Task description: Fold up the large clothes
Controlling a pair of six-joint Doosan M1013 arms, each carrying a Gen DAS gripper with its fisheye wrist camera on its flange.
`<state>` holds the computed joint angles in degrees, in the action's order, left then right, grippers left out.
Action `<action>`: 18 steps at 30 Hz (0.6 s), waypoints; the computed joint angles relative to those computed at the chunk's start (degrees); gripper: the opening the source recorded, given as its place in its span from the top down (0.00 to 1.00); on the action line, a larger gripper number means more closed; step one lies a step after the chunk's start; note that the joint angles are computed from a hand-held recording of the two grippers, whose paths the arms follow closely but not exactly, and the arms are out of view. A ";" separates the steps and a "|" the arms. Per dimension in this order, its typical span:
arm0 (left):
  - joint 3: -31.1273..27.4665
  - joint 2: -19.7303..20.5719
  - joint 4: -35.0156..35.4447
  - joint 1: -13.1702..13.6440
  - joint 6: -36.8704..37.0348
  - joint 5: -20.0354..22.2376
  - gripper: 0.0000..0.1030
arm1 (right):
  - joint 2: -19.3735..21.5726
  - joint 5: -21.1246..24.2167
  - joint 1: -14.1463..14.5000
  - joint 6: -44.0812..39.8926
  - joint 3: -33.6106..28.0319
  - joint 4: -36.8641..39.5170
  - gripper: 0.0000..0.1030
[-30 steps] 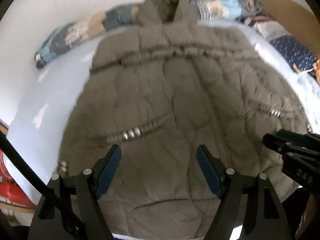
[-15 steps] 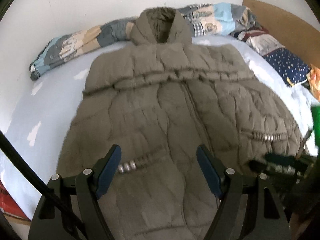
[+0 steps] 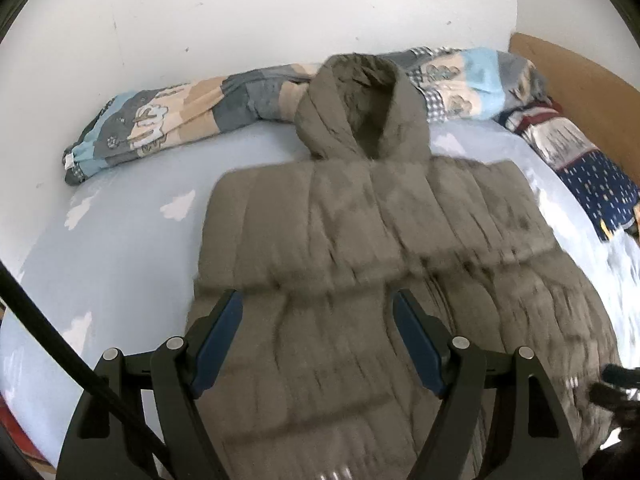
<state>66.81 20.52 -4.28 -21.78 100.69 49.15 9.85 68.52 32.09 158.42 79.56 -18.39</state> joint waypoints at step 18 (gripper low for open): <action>-12.93 9.75 0.11 3.89 -5.59 1.94 0.25 | 26.29 15.52 -14.72 -27.66 -50.58 -1.84 0.43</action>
